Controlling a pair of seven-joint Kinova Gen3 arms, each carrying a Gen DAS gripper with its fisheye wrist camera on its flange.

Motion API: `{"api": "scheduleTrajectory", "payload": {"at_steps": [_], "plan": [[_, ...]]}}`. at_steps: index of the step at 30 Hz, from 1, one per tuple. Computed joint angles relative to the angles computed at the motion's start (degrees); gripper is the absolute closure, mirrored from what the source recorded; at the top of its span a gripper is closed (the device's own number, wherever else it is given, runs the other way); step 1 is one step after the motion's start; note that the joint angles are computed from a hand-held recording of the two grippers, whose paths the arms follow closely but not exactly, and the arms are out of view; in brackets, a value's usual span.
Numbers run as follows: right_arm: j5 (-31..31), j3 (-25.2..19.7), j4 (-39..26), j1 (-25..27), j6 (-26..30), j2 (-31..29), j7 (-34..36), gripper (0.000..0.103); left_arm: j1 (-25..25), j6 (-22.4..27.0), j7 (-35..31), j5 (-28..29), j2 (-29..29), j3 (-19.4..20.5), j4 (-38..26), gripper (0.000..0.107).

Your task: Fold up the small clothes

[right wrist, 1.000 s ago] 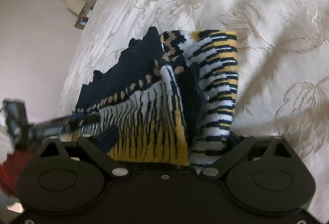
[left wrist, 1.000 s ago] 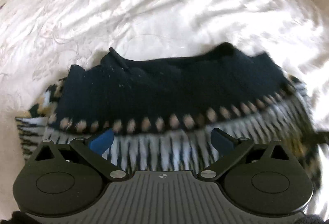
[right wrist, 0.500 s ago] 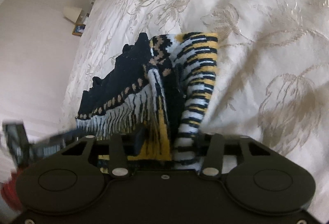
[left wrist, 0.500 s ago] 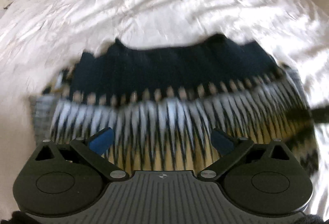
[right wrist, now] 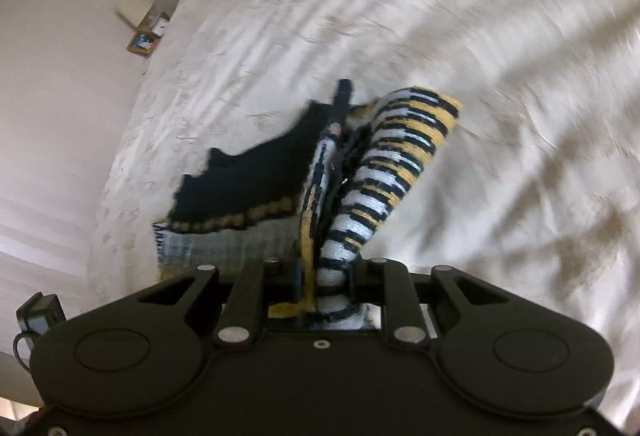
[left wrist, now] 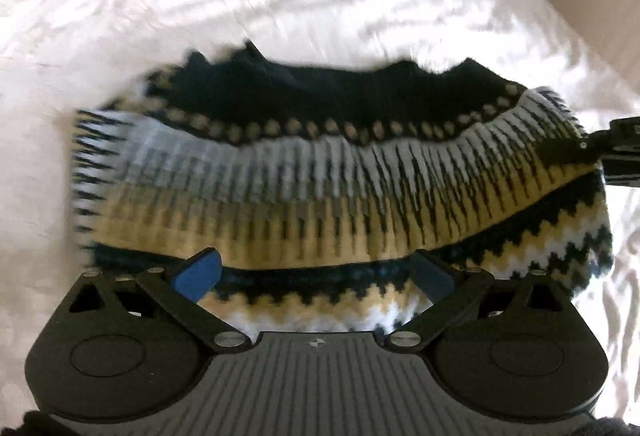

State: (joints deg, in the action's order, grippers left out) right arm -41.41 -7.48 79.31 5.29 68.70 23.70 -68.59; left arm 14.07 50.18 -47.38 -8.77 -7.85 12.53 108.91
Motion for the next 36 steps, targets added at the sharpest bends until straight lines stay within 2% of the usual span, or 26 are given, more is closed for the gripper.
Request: {"api": "scheduleTrajectory", "payload": {"at_steps": [4, 7, 10, 13, 17, 23, 28, 30, 31, 32, 36], "plan": [[1.0, -0.6, -2.1, -3.5, 0.3, -2.4, -4.3, 0.074, -1.8, -0.5, -1.2, 1.8, -7.2, -1.6, 4.0, 0.006], [1.7, -1.2, -3.3, -6.8, -0.7, -3.6, -7.2, 0.074, -4.0, 1.0, -2.0, 3.4, -12.9, -2.7, 7.0, 0.006], [1.7, -2.1, -4.4, -10.3, -2.3, -3.5, -10.5, 0.074, -6.0, 4.3, -3.5, 5.4, -18.0, -4.0, 8.7, 0.006], [4.6, -3.0, -6.4, -15.2, -4.1, -2.5, -13.8, 0.074, -7.2, 8.3, -7.5, 7.3, -22.2, -7.6, 9.7, 0.006], [7.6, -4.5, -6.9, -21.2, -7.2, 0.0, -17.6, 0.074, -9.3, 11.8, -11.4, 9.1, -26.0, -10.3, 11.1, 0.006], [16.7, -4.4, -9.2, -30.7, -9.1, 3.7, -25.2, 0.074, -12.5, 14.8, -16.8, 11.1, -29.5, -13.7, 12.5, 0.006], [24.0, -3.7, -10.8, -35.9, -9.2, 4.6, -29.7, 0.073, -14.5, 15.9, -20.7, 12.4, -30.8, -16.3, 13.3, 0.006], [26.9, -3.4, -12.3, -37.7, -7.8, 5.0, -31.0, 0.067, -15.0, 15.7, -22.1, 13.1, -30.7, -17.1, 13.3, 0.006], [28.1, -3.5, -13.0, -38.4, -7.3, 5.3, -30.9, 0.060, -15.2, 15.5, -22.8, 13.5, -30.6, -17.5, 13.4, 0.006], [28.8, -3.7, -13.2, -38.8, -7.2, 5.3, -30.5, 0.055, -15.2, 15.3, -23.6, 13.8, -30.6, -18.1, 13.4, 0.006], [23.7, -7.1, -9.5, -35.4, -12.3, 3.1, -25.1, 0.055, -15.2, 14.2, -26.7, 15.7, -29.5, -19.8, 13.0, 0.006]]}}
